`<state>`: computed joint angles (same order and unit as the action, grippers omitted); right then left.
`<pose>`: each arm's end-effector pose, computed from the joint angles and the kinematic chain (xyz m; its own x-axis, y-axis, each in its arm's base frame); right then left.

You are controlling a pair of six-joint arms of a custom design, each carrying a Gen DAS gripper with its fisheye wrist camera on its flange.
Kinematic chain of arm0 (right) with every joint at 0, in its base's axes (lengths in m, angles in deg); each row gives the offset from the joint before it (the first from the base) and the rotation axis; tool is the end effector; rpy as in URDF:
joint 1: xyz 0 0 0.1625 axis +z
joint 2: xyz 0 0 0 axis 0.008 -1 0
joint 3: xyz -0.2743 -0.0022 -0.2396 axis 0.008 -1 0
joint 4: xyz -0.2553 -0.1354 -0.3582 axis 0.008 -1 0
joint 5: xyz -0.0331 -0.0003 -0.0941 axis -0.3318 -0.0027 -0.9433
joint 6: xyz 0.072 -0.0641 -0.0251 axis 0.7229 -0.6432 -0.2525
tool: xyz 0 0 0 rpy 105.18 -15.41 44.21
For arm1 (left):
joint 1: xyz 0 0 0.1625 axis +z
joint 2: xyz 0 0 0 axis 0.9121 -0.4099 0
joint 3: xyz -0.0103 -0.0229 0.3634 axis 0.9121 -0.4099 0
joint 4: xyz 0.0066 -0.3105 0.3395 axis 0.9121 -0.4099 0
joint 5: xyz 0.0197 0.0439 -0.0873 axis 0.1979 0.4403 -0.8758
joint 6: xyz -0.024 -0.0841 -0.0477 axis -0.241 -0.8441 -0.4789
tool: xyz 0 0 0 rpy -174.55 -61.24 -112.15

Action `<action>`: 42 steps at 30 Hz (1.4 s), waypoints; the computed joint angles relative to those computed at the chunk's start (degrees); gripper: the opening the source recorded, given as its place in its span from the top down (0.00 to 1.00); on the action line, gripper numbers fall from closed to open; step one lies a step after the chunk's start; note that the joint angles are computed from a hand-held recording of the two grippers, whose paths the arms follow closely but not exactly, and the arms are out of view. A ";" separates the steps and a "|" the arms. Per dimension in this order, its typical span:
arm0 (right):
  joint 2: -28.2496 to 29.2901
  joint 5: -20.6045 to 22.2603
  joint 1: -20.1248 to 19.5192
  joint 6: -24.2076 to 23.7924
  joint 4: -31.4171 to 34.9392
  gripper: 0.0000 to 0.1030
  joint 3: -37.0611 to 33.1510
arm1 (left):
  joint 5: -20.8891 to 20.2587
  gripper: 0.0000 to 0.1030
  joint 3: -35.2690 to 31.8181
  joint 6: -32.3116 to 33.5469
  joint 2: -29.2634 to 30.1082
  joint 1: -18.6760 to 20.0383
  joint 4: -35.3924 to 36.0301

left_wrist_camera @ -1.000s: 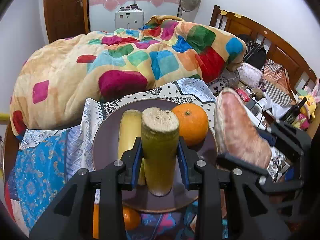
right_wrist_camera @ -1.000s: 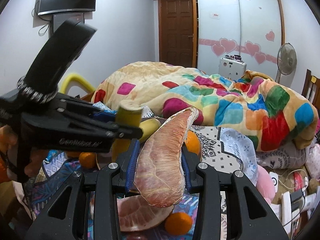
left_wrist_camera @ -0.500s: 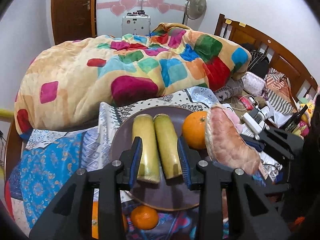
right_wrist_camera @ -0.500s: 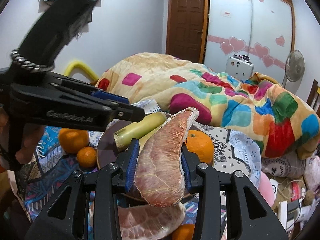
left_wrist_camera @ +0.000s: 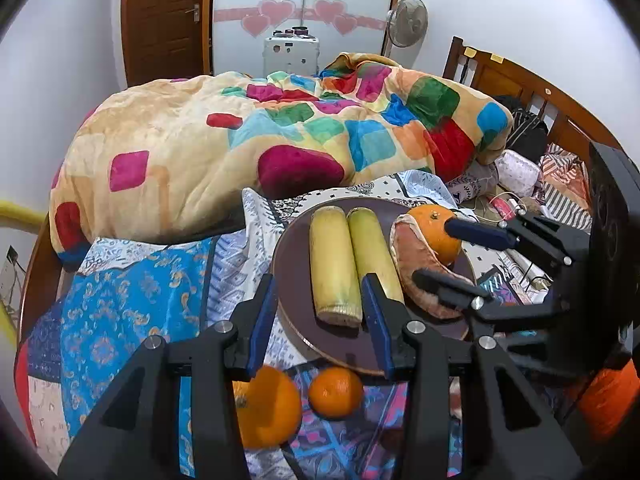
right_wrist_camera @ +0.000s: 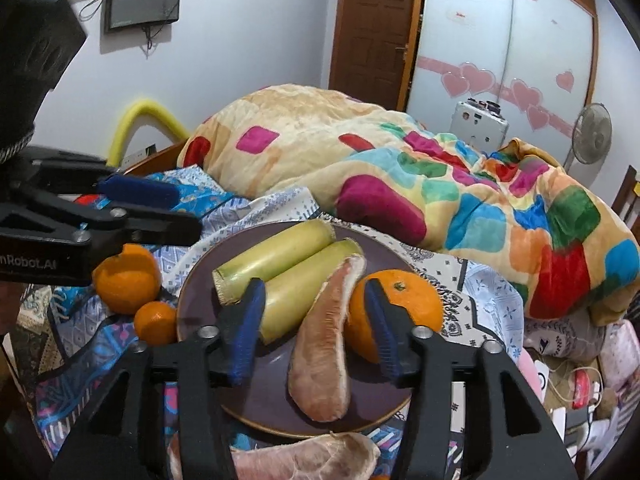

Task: Organize fruits
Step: 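Lower the pomelo segment onto the plate and open the right tool, then move the right tool to the other pomelo segment while the left tool approaches the large orange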

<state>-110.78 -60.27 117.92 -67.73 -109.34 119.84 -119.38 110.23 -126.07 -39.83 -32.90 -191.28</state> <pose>0.3047 -0.3543 0.0778 -0.4464 -0.7135 0.5400 -0.8915 0.4065 -0.1999 -0.1379 -0.3431 0.2514 -0.7833 0.0603 -0.6188 0.4599 0.7259 -0.5115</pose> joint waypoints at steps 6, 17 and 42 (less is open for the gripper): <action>-3.10 -0.46 1.15 2.65 0.55 0.52 1.92 | 1.62 0.53 1.14 -5.34 -5.59 -3.47 9.07; -9.63 -3.34 2.16 10.45 1.15 0.43 7.11 | 1.44 0.46 2.96 -21.63 -19.50 -10.84 35.27; -11.38 -7.66 1.18 25.42 6.09 0.26 11.67 | -0.87 0.29 7.80 -12.98 -20.65 -2.69 28.39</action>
